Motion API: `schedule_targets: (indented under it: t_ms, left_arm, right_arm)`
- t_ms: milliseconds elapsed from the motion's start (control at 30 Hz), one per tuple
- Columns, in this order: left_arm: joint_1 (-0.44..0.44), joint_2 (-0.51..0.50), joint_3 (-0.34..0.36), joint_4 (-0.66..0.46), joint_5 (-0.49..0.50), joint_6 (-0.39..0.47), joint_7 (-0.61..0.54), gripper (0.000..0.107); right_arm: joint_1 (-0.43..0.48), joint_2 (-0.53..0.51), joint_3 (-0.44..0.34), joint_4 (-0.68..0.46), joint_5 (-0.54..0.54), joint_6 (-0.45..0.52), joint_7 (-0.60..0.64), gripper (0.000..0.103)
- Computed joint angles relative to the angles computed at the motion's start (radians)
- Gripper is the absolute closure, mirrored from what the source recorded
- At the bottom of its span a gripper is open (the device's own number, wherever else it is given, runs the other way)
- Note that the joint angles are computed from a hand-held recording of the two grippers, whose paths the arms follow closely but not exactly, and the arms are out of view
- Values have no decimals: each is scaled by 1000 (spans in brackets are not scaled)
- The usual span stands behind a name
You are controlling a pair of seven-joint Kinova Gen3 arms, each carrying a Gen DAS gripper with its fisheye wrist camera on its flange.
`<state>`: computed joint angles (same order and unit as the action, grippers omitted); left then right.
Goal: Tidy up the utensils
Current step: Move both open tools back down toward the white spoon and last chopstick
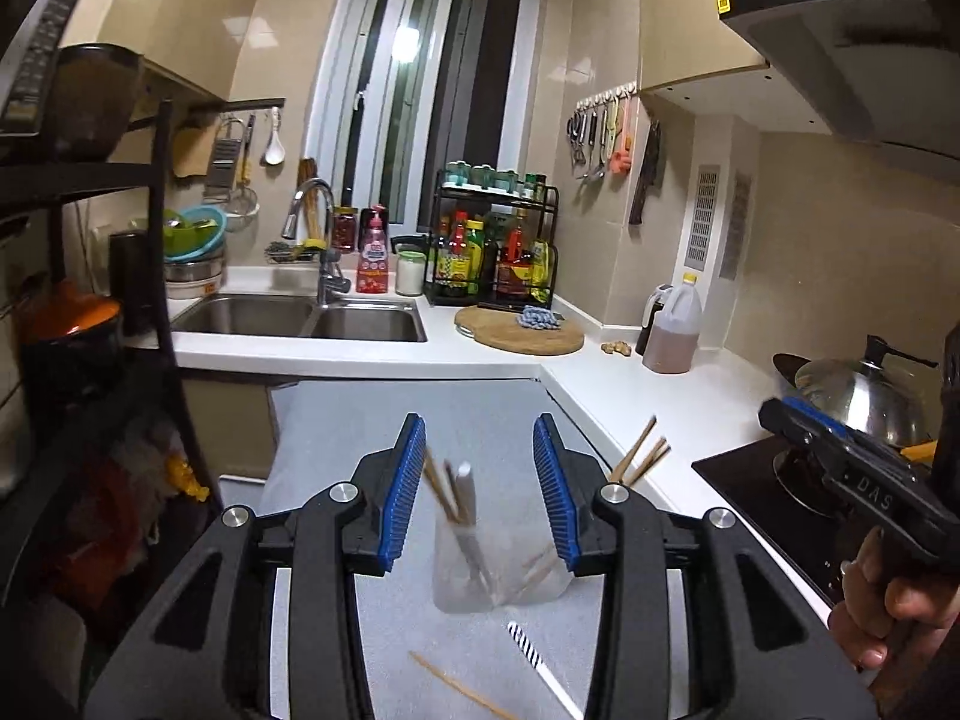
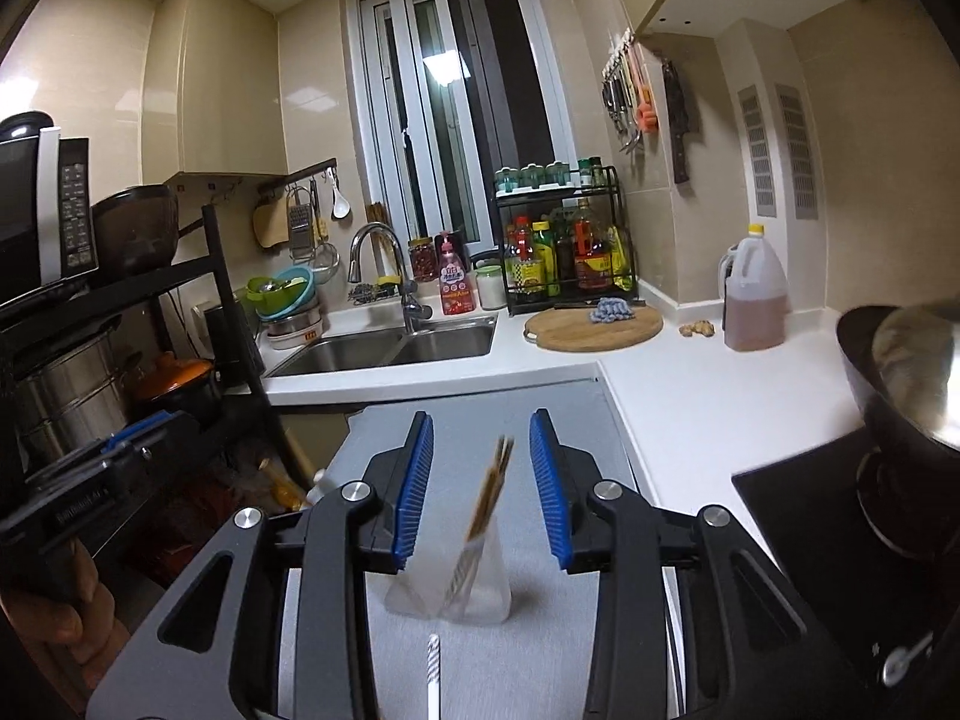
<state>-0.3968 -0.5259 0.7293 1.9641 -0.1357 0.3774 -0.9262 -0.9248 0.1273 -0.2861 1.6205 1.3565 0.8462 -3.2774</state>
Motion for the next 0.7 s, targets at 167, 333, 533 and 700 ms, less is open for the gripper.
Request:
schedule_targets:
  t_ms: [167,333,533,700]
  left_arm:
    - [71,-116,-31,134,61,38,40,70]
    - [48,-201,25,252,117,79,91,70]
    - [-8,-243,108,329,164,108,118,70]
    - [-8,-254,77,348,168,111,94,70]
  right_arm:
    - [-44,-19,-51,139,-6,52,-99,68]
    - [-52,-1,-64,244,-55,11,-195,68]
    - [-66,77,-38,279,-140,-98,-178,70]
    - [-64,121,14,275,-202,-216,-177,69]
